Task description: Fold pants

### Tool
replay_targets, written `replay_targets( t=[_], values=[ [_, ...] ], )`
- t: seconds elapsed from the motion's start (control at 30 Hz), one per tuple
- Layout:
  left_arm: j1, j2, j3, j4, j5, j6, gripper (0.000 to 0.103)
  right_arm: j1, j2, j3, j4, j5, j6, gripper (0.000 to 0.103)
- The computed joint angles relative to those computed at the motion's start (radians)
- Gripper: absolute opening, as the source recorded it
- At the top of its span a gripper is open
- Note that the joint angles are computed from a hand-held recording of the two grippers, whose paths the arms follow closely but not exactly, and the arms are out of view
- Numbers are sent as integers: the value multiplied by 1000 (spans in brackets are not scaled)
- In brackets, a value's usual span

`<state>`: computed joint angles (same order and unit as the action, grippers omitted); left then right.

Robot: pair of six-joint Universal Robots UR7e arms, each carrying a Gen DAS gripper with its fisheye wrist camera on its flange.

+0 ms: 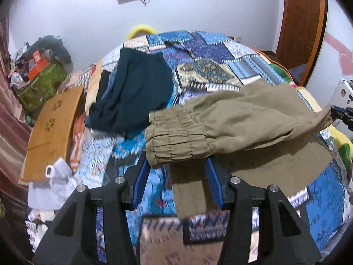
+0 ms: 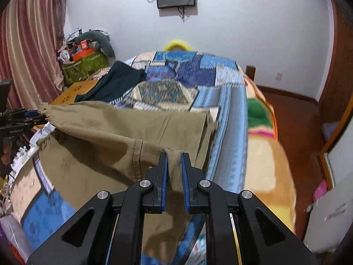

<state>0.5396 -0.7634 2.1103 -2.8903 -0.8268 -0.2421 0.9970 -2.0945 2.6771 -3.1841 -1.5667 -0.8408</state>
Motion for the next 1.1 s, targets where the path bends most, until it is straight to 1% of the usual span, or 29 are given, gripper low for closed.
replay_targets(
  t=[0.17, 0.23, 0.3, 0.37, 0.43, 0.47, 0.53, 0.57, 0.6, 0.63, 0.67, 0.7, 0.73, 0.83, 0.87, 0.9, 1.0, 1.1],
  values=[
    [-24, -14, 49, 41, 24, -59, 50, -47, -28, 52, -9, 7, -26, 12],
    [-31, -22, 62, 50, 28, -73, 50, -78, -55, 73, -5, 26, -37, 13],
    [-40, -35, 80, 53, 31, -91, 51, -119, -105, 90, 32, 60, -46, 16],
    [-49, -49, 90, 60, 32, -107, 52, -169, -182, 103, 111, 102, -57, 16],
    [-60, -57, 96, 67, 41, -119, 60, -197, -241, 113, 169, 115, -64, 16],
    [-67, -60, 98, 69, 51, -120, 61, -212, -273, 120, 197, 123, -69, 16],
    [-81, -62, 98, 72, 65, -118, 69, -210, -306, 126, 215, 121, -73, 17],
    [-89, -62, 97, 75, 73, -115, 72, -200, -318, 127, 219, 115, -75, 18],
    [-96, -61, 95, 77, 79, -109, 77, -191, -324, 130, 217, 110, -74, 22],
    [-102, -57, 92, 77, 85, -103, 83, -172, -334, 132, 215, 107, -73, 27],
    [-109, -52, 88, 73, 89, -92, 86, -162, -340, 132, 216, 110, -74, 30],
    [-114, -46, 83, 71, 91, -80, 90, -151, -340, 132, 211, 113, -74, 37],
    [-118, -38, 76, 70, 90, -68, 92, -128, -329, 132, 195, 106, -72, 44],
    [-125, -5, 48, 90, 84, -25, 93, -24, -237, 129, 105, 43, -61, 53],
    [-127, 10, 38, 98, 85, -9, 93, 15, -194, 125, 77, 15, -60, 53],
    [-128, 25, 29, 103, 84, 7, 93, 33, -168, 125, 60, 0, -61, 54],
    [-136, 65, 11, 107, 86, 45, 93, 109, -42, 118, -11, -64, -75, 54],
    [-149, 103, 3, 83, 90, 90, 93, 149, 43, 118, -59, -98, -84, 54]
  ],
)
